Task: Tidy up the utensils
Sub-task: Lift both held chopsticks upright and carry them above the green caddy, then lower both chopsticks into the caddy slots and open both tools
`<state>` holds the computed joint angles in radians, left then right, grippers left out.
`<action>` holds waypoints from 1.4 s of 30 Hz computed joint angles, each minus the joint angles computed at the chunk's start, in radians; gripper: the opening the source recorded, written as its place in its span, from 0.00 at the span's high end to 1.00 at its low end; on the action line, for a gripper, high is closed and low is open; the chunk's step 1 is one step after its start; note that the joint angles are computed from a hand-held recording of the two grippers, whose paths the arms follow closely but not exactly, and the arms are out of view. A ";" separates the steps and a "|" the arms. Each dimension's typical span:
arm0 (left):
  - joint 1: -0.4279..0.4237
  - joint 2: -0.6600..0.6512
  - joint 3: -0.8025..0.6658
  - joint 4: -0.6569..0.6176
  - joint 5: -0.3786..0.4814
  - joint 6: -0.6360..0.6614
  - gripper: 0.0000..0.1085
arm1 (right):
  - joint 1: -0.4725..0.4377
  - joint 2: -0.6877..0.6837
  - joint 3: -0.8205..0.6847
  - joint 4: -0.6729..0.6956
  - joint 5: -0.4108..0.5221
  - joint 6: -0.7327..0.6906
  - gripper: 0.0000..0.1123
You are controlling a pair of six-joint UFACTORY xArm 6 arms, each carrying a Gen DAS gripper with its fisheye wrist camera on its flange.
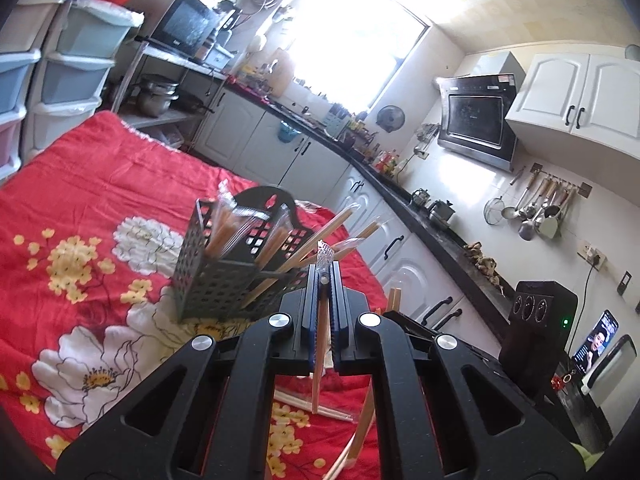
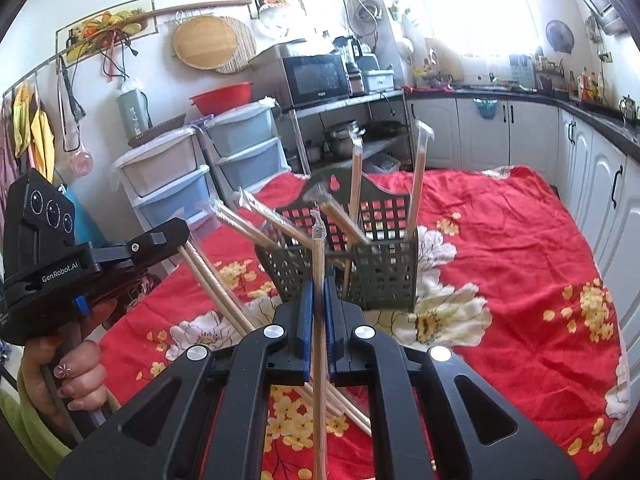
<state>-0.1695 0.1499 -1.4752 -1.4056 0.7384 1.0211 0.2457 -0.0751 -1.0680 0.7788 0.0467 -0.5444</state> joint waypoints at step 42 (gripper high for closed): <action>-0.023 0.094 -0.309 -0.026 -0.141 0.011 0.98 | 0.077 0.138 -0.398 0.260 -0.174 -0.427 0.95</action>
